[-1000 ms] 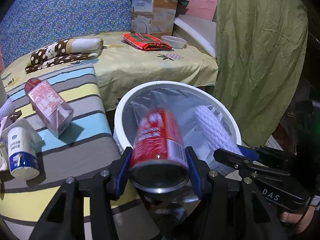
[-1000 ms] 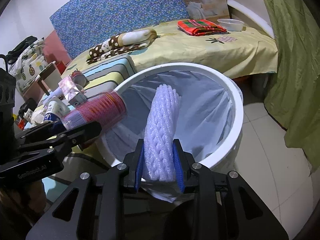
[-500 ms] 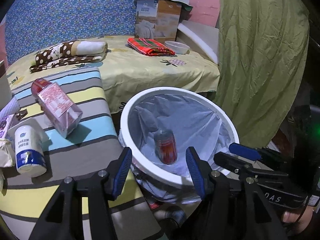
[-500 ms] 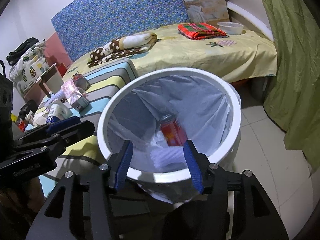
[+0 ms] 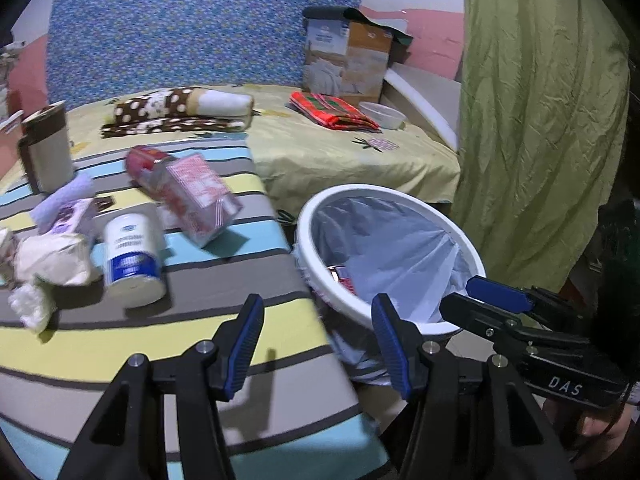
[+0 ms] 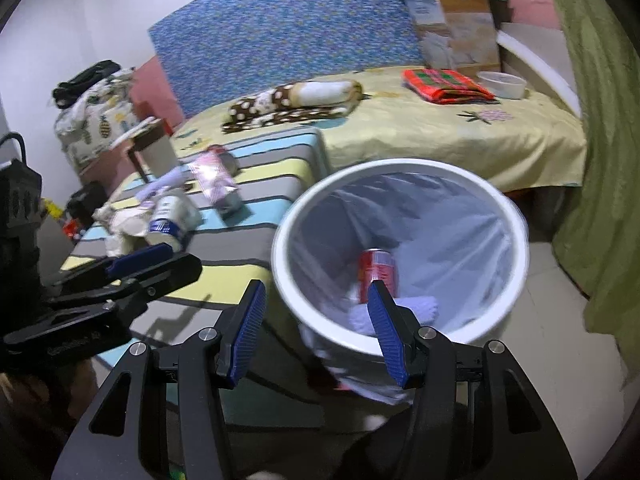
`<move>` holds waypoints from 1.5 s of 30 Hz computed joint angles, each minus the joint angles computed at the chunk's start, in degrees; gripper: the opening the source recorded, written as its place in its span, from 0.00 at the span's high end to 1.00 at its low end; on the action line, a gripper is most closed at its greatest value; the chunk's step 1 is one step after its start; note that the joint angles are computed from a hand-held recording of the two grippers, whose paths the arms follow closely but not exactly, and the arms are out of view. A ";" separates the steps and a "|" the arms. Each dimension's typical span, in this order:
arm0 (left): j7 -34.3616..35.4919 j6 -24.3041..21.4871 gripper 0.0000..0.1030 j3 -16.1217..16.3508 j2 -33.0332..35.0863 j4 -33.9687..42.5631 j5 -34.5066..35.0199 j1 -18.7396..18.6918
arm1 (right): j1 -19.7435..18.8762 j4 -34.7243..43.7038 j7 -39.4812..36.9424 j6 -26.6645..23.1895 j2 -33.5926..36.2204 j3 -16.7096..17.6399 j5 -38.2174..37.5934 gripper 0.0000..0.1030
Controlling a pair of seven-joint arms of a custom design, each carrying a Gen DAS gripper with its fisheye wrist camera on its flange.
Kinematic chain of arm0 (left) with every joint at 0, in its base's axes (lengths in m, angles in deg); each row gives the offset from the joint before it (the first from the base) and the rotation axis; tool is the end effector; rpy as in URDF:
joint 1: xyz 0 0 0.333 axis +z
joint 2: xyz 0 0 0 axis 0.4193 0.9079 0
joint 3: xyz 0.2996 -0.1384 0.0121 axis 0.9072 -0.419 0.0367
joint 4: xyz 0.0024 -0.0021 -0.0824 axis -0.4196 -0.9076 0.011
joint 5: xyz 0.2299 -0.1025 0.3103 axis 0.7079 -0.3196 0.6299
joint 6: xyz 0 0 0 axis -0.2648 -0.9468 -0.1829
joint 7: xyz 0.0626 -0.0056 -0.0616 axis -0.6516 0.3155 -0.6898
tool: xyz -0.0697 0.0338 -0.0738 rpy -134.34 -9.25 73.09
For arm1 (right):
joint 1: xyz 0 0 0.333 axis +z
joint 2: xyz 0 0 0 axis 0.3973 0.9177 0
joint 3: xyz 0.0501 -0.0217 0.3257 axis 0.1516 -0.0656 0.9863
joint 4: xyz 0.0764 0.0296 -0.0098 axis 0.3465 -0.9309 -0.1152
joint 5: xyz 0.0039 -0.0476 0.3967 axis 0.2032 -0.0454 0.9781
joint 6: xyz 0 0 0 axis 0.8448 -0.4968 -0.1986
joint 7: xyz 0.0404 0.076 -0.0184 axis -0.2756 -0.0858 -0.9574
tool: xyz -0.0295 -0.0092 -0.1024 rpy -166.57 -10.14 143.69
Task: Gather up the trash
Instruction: 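Carry can and foam sleeve to the white bin and open both tools, then grasp crumpled tissue with left tool while right tool grasps white yogurt cup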
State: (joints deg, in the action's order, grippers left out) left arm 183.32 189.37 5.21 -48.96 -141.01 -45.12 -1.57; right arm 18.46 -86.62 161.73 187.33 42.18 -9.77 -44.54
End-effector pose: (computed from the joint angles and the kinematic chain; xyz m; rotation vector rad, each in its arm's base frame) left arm 0.6676 -0.2155 0.2714 -1.8270 1.7047 -0.9922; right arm 0.7128 0.2756 0.2697 -1.9512 1.2283 -0.2537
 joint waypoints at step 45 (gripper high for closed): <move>18.68 13.99 0.41 -7.35 -4.54 -10.67 -31.78 12.87 | 13.95 17.00 -22.23 -15.75 6.13 -1.67 18.84 0.38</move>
State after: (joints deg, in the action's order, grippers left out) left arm 202.00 203.36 -2.14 -53.50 -151.68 -76.91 11.30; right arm 32.41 -69.62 139.50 171.59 48.31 -11.44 -25.70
